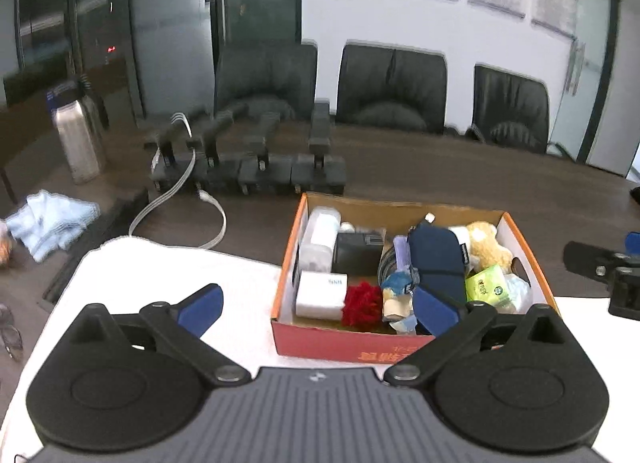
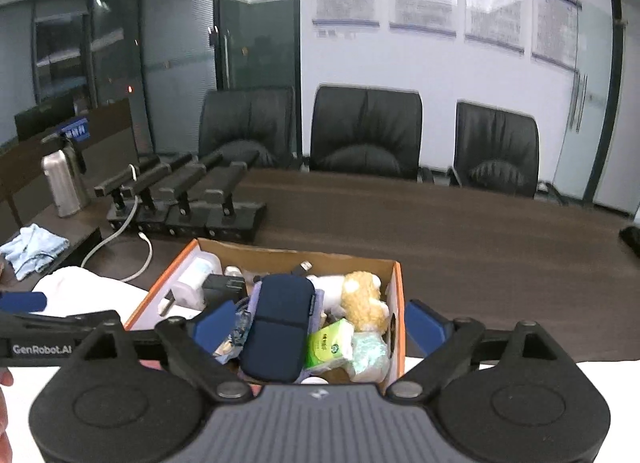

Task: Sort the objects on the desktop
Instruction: 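Withdraw both tools from the box back over the towel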

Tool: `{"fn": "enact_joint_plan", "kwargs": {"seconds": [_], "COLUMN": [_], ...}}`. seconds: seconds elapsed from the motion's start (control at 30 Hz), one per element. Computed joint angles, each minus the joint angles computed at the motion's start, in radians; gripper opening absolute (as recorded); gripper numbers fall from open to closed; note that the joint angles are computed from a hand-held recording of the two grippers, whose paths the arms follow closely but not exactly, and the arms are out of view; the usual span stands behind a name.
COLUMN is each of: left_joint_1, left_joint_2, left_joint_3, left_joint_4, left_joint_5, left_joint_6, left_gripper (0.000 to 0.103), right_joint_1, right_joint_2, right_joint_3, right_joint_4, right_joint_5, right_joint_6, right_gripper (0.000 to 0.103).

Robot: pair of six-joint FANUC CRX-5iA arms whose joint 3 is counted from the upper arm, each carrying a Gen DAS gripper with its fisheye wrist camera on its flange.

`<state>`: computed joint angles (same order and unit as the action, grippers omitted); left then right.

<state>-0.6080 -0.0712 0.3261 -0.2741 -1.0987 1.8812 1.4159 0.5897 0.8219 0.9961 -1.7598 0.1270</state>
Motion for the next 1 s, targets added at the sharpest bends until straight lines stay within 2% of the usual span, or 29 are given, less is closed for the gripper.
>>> {"fn": "enact_joint_plan", "kwargs": {"seconds": [0.1, 0.2, 0.33, 0.47, 0.57, 0.67, 0.77, 0.87, 1.0], "left_joint_1": [-0.016, -0.023, -0.060, -0.094, -0.123, -0.247, -0.368, -0.352, -0.414], "left_joint_2": [-0.089, -0.160, -0.240, -0.379, -0.460, -0.519, -0.578, -0.648, -0.688], "left_joint_3": [-0.123, -0.230, -0.346, -0.505, -0.595, -0.633, -0.667, -0.720, -0.724], "left_joint_4": [-0.021, 0.005, 0.026, 0.052, 0.073, -0.066, -0.188, -0.138, -0.190], "left_joint_5": [0.106, 0.173, 0.188, 0.245, 0.250, 0.200, 0.137, 0.124, 0.067], "left_joint_6": [0.040, 0.032, -0.014, -0.040, -0.037, 0.073, 0.217, 0.211, 0.273], "left_gripper": [0.103, 0.103, 0.103, 0.103, 0.103, 0.103, 0.103, 0.103, 0.103], "right_joint_1": [0.033, 0.070, 0.127, 0.217, 0.288, 0.360, 0.422, 0.478, 0.527], "right_joint_2": [-0.043, -0.072, -0.095, -0.129, -0.150, -0.149, -0.108, -0.095, -0.072], "right_joint_3": [-0.130, -0.232, -0.323, -0.407, -0.456, -0.491, -0.463, -0.470, -0.469], "right_joint_4": [0.041, 0.064, 0.068, 0.037, 0.014, 0.006, -0.031, -0.053, -0.072], "right_joint_5": [0.041, 0.065, 0.071, 0.069, 0.067, 0.038, -0.038, -0.055, -0.069], "right_joint_6": [-0.084, -0.145, -0.195, -0.275, -0.353, -0.419, -0.480, -0.600, -0.722], "right_gripper": [0.091, 0.091, 0.091, 0.091, 0.091, 0.092, 0.092, 0.092, 0.092]}}
